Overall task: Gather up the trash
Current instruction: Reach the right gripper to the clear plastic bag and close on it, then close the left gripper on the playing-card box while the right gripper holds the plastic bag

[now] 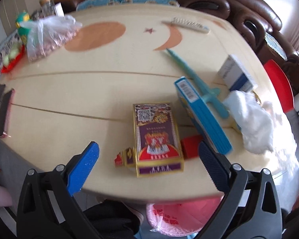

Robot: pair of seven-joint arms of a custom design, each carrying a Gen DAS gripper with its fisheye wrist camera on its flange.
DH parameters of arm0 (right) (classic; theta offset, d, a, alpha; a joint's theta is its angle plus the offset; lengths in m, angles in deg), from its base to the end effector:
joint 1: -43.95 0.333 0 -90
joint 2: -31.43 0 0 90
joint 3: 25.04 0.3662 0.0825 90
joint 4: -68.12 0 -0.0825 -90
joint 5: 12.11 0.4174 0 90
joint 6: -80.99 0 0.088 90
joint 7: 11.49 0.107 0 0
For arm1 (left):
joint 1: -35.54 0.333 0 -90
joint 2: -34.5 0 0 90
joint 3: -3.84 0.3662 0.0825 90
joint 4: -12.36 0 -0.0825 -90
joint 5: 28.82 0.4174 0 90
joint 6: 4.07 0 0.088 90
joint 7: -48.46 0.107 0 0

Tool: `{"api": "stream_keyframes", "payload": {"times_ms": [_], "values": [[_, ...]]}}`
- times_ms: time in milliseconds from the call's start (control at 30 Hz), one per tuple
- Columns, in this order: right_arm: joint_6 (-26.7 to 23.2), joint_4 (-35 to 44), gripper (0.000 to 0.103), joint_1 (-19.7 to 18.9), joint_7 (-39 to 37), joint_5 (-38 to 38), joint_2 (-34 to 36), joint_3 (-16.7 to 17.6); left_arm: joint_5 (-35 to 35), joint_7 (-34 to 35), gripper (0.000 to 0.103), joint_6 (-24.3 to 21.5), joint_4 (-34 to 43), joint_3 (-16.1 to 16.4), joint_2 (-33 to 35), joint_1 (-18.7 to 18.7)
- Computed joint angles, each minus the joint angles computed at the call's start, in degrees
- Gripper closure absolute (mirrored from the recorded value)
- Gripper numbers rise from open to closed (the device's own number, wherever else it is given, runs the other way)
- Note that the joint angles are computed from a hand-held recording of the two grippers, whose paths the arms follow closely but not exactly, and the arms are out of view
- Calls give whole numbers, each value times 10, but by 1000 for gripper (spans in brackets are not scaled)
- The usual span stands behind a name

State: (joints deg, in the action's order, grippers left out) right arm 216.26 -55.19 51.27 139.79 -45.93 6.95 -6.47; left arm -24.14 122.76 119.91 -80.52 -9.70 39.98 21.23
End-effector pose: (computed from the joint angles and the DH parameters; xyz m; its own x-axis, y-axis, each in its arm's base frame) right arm 0.4308 0.2367 0.6745 -0.2812 -0.9588 -0.0399 -0.6070 0.2099 -0.7665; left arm 0.5948 -0.3017 0.6539 -0.2470 -0.9671 0.0611 -0.8793 0.1972 -0.4335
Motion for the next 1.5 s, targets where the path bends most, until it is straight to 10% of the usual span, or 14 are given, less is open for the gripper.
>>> {"api": "stream_keyframes", "payload": {"times_ms": [800, 1500], "values": [[86, -23, 8, 0, -34, 76, 63, -50, -15, -2, 6, -84, 119, -1, 113, -1], [85, -24, 66, 15, -52, 140, 84, -65, 50, -30, 39, -146, 175, 9, 142, -20]]}}
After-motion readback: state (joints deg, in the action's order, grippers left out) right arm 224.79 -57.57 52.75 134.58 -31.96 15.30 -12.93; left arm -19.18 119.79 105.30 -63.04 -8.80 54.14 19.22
